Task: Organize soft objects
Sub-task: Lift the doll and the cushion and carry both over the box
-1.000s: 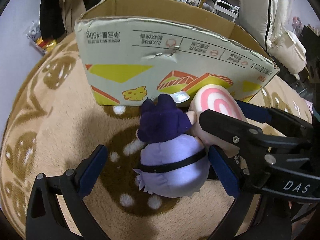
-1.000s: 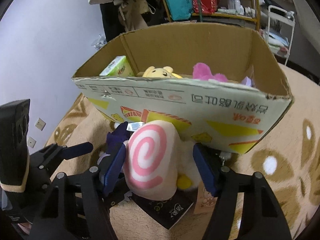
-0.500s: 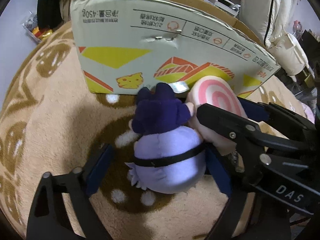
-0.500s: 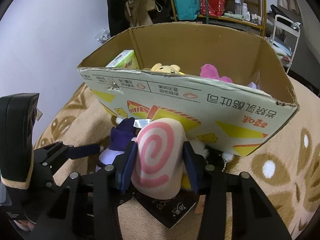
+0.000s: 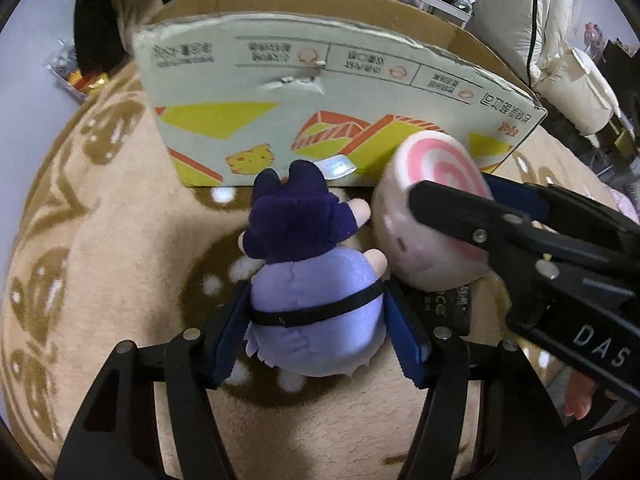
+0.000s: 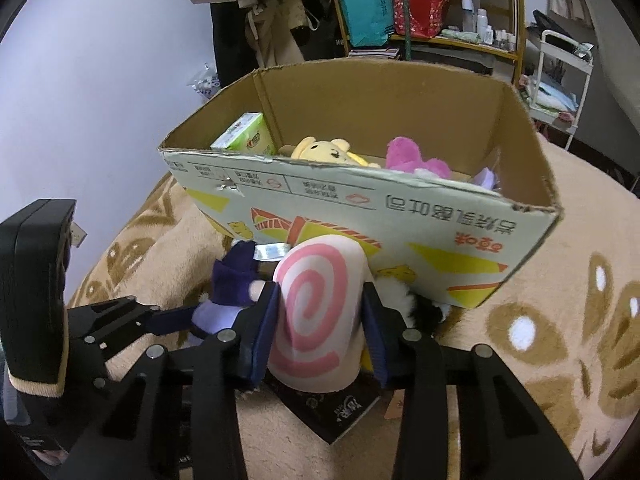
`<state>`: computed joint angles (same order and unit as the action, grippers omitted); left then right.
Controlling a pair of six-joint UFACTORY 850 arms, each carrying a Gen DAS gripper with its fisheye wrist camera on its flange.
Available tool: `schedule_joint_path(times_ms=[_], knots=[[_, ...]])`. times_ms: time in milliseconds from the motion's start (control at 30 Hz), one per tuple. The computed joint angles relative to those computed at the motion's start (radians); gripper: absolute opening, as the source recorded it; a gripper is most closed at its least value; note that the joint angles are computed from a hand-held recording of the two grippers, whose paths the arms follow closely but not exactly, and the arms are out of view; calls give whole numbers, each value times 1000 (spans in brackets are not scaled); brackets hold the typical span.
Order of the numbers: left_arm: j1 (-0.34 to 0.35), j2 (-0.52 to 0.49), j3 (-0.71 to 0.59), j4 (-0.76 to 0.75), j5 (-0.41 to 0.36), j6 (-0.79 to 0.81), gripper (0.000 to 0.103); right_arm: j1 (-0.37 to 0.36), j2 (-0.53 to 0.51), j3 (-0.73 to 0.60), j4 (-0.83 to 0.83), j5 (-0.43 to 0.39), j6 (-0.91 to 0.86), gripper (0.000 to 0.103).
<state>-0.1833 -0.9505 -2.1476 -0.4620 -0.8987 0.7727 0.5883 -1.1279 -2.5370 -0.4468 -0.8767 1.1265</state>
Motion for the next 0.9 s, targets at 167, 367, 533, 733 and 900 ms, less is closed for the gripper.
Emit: schedule_joint_path(times_ms=[167,367,533,733,900], knots=[[2,72,100,1,132,4,64,6,70,111,-51,48,66,43],[15,149,200,-43,291,32,64,22,136,201,-131,54,152,42],[23,214,273,-167,416,134,64,39,248,363,-266,93,317,42],[35,276,355,-421,541,386,64,58,325,458,-422,74,451,40],[43,306,389,-693,586,632,64,64,345,474,-508,66,507,39]])
